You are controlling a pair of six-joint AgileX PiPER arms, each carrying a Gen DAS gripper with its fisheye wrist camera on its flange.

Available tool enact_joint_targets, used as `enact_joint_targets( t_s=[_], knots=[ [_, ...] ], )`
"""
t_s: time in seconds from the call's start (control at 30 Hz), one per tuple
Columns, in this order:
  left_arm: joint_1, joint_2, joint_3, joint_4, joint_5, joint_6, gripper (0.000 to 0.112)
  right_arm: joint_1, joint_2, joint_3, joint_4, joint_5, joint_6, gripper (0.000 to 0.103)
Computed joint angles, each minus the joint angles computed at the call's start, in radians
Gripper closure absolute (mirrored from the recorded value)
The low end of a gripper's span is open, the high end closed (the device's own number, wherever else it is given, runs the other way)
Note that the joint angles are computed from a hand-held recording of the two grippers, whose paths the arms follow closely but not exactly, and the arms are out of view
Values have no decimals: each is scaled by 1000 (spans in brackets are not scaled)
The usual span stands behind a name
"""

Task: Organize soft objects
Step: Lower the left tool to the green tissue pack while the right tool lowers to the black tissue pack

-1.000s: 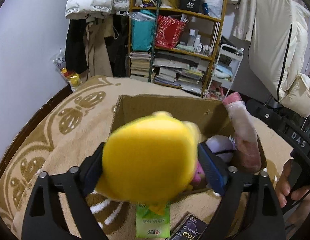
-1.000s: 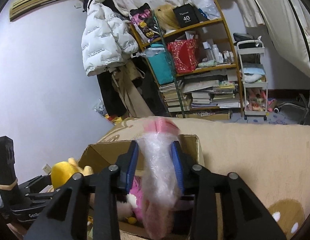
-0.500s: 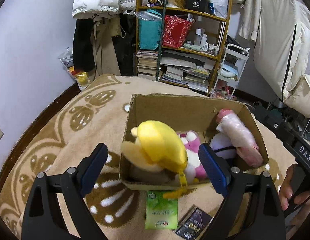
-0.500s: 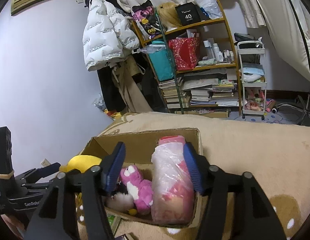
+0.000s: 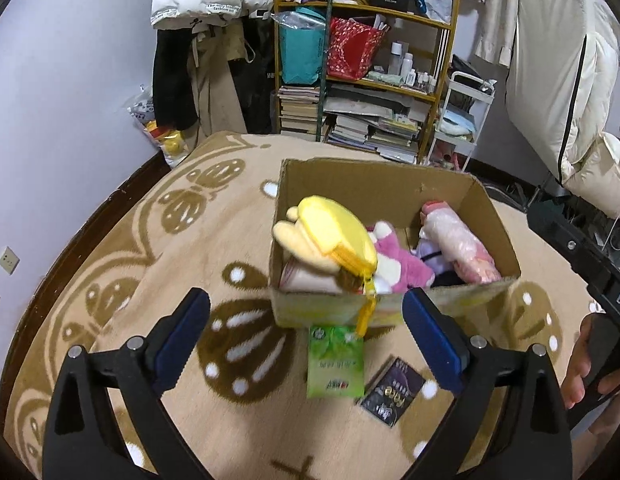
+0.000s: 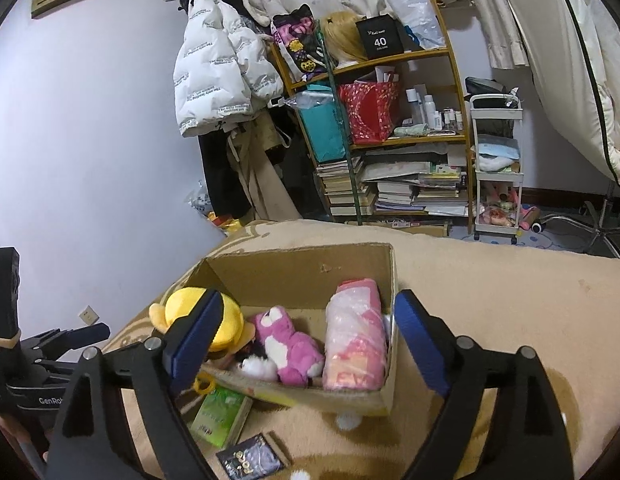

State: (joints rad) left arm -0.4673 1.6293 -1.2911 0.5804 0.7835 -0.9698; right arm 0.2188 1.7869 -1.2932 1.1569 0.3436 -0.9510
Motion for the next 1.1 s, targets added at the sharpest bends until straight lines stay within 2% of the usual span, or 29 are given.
enact_joint_targets(
  t_s=[0.07, 0.4, 0.57, 0.67, 0.8, 1.1],
  knots=[
    [-10, -15, 11, -5, 21, -4, 16, 4, -23, 22, -27, -5, 26, 3],
    [-16, -70, 55, -61, 88, 5, 15, 49, -100, 96, -203, -22, 178, 1],
    [12, -75, 66, -132, 75, 44, 15, 66, -105, 112, -273, -18, 235, 1],
    [32, -57, 57, -161, 77, 72, 15, 82, -96, 107, -380, -18, 327, 1],
    [72, -36, 57, -237, 49, 133, 15, 90, -76, 101, -446, -7, 382, 1],
    [117, 44, 11, -349, 56, 243, 15, 129, -20, 78, -593, 15, 488, 1]
  ],
)
